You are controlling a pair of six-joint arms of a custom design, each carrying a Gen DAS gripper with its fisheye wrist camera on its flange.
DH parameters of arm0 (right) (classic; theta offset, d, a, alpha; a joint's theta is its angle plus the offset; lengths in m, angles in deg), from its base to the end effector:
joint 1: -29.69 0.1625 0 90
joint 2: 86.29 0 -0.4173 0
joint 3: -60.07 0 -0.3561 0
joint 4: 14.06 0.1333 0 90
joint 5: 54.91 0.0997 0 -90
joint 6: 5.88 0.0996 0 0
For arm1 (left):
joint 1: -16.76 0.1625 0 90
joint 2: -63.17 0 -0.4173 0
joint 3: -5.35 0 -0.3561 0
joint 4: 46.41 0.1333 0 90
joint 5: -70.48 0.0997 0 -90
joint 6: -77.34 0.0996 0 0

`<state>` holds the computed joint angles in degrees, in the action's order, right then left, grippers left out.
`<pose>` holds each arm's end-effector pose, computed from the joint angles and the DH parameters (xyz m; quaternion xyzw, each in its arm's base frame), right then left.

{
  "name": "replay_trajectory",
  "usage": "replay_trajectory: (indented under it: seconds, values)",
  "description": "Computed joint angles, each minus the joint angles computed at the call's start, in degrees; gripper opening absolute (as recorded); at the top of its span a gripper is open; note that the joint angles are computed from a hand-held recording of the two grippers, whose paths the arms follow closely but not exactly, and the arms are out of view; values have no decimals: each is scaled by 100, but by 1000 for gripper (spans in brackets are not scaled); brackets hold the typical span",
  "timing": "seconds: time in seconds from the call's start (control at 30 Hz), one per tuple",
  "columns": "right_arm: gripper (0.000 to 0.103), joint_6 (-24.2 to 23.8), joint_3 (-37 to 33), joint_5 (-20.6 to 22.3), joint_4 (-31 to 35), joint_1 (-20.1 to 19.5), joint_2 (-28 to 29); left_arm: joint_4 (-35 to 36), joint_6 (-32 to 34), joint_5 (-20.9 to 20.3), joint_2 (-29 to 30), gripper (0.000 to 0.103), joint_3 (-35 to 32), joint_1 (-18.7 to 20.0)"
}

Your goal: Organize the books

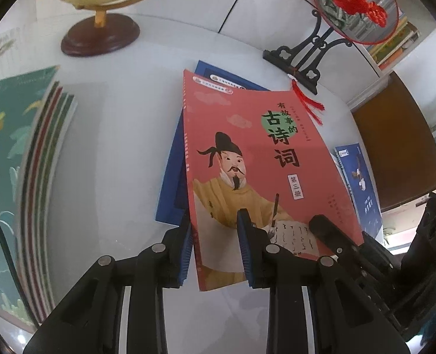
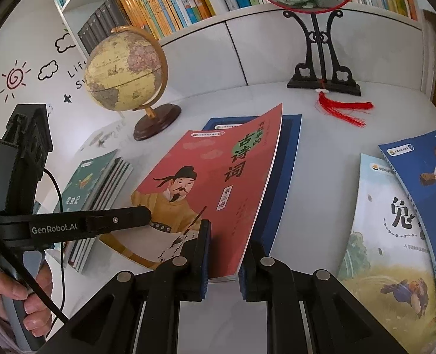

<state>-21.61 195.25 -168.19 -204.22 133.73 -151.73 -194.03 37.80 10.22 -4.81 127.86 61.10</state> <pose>0.1952 -0.3935 0.1796 0.1916 -0.9270 0.2541 0.1985 -0.2065 -0.4573 0.1784 0.0447 0.9652 -0.1928 0.1712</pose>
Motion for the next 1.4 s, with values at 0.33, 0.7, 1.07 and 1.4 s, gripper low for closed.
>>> replay_trajectory:
  seconds: [0.33, 0.7, 1.07, 1.4]
  values:
    - [15, 149, 57, 125, 161, -299, -113, -962, 252, -705, 207, 24, 93, 112]
    - [16, -132, 55, 9, -114, -220, -75, -454, 701, 347, 424, 20, -147, -299]
    - [17, -613, -105, -626, -505, 306, 101, -228, 925, 498, 312, 20, -318, -429]
    - [17, -699, -187, -983, -632, 680, 32, -221, 1079, 457, 82, 20, -390, -566]
